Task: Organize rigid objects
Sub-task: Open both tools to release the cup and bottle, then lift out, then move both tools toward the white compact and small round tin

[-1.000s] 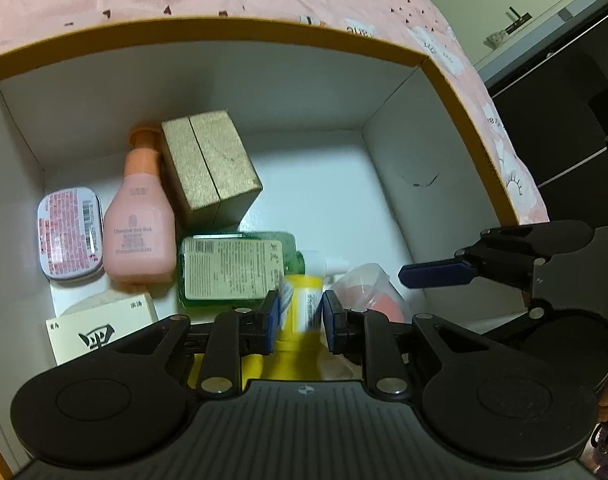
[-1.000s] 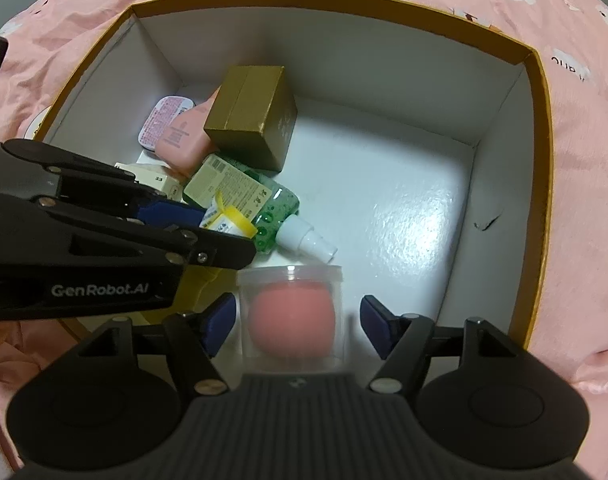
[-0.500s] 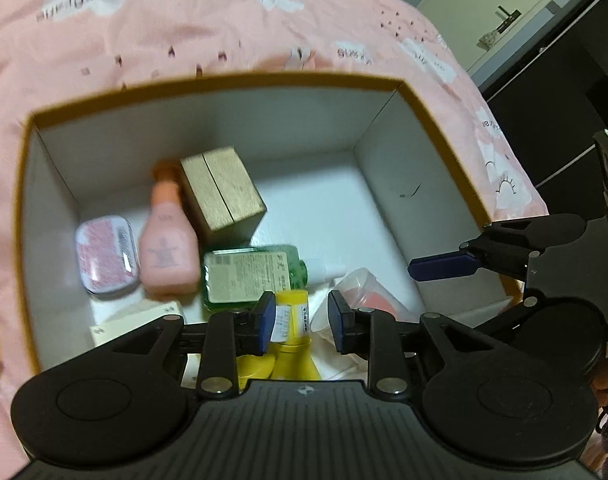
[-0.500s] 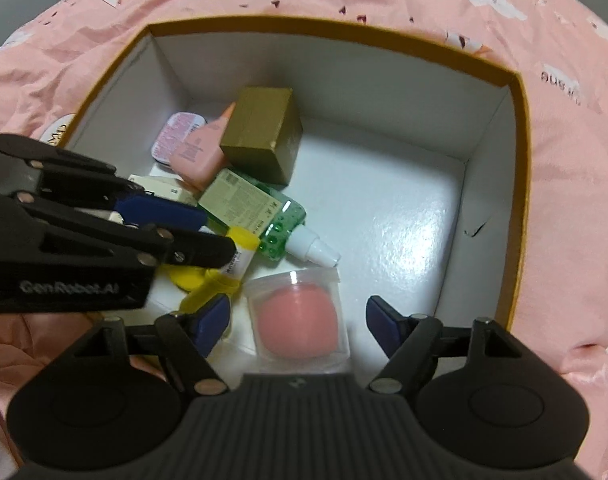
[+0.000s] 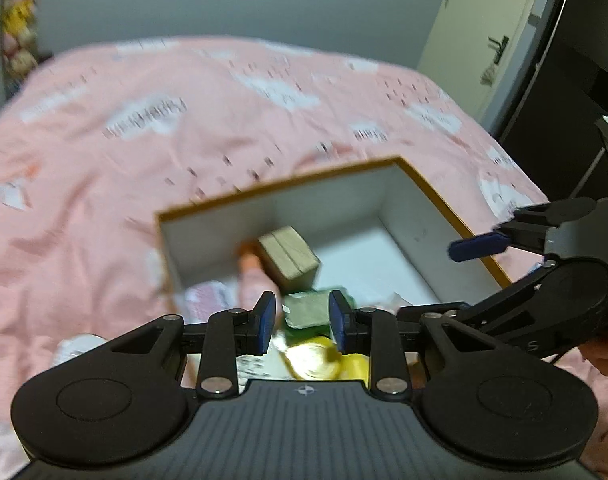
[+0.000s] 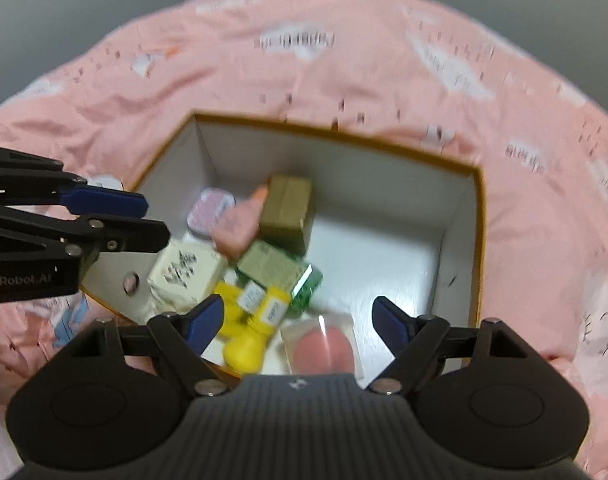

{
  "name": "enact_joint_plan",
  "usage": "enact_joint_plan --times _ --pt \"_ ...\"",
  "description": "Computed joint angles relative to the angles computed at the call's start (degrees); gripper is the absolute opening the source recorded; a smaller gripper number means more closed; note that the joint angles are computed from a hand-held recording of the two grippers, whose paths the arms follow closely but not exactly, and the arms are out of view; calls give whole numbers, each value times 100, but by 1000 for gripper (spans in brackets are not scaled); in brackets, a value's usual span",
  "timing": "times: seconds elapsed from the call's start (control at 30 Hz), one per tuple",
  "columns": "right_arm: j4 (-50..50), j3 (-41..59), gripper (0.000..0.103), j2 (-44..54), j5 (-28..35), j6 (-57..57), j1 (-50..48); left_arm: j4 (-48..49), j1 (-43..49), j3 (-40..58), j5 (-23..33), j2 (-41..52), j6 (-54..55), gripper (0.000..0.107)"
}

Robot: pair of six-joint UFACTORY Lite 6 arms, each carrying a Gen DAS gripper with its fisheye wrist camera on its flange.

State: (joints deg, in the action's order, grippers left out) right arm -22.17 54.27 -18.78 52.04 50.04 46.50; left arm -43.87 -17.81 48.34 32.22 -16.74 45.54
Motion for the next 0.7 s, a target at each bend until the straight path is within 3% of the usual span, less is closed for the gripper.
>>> enact_joint_plan --times 0.1,0.3,0.43,0.6,0.7 --pt "-666 -36 82 -157 120 1072 667 117 100 -527 -339 -769 61 43" --pt "-1863 -156 82 -119 560 3469 1990 500 182 -1530 -1042 -2112 -348 45" --pt "-2383 -142 82 45 1151 4703 2809 1431 159 -1998 -1329 -2850 -1440 48" --pt "-2712 39 82 388 1829 5588 3639 1345 734 -2439 -937 -3629 -1243 58" --pt "-2891 117 83 648 1708 5775 3901 760 1654 -2662 -197 -4016 -342 60"
